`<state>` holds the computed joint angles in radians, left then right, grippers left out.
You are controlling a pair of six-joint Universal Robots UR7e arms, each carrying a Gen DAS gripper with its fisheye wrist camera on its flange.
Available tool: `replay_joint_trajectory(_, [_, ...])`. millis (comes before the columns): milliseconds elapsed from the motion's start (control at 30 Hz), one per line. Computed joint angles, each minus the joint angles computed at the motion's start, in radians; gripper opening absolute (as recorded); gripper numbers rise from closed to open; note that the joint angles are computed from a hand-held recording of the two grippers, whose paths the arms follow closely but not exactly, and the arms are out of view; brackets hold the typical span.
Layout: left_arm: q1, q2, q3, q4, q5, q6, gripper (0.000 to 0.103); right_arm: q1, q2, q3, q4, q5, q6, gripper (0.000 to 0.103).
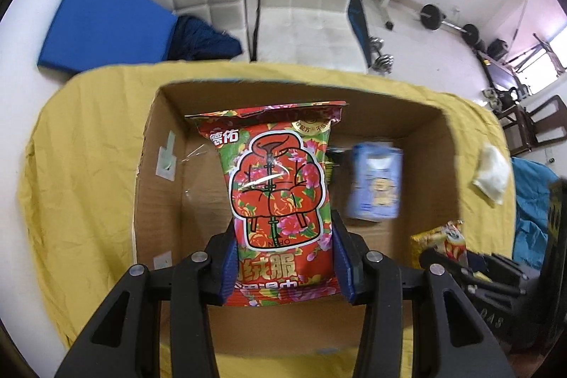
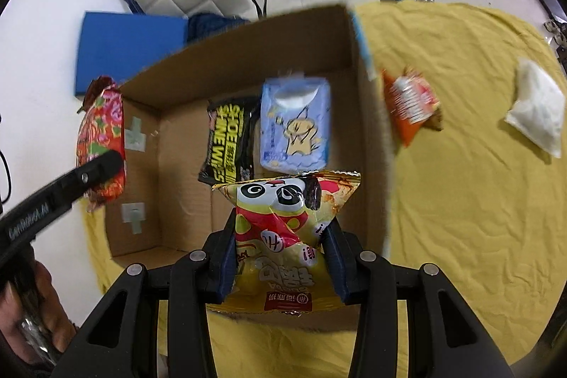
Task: Organize soft objects
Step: 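Carry both snack bags into the cardboard box with both tools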
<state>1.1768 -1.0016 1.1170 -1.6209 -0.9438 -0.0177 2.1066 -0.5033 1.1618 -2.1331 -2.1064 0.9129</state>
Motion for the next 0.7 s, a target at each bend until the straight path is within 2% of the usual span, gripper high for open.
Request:
replay_joint_trajectory(133, [0.051, 0.068, -0.069, 0.047, 0.012, -0.011, 0.042, -0.017, 0.063, -0.049, 0.052, -0.001, 0.021, 0.045])
replay_joint_trajectory(300, [0.097, 0.131, -0.103, 0.062, 0.063, -0.008, 0.042, -0.034, 0.125, -0.093, 0.121, -0.021, 0.052, 0.045])
replay_joint_trajectory(500, [0.119, 0.182, -0.139, 0.081, 0.087, 0.007, 0.042, -0.036, 0.166, -0.123, 0.163, -0.063, 0.068, 0.045])
replay_joint_trajectory(700, [0.123, 0.215, -0.184, 0.12, 0.095, -0.01, 0.045, -0.04, 0.198, -0.149, 0.19, -0.06, 0.093, 0.047])
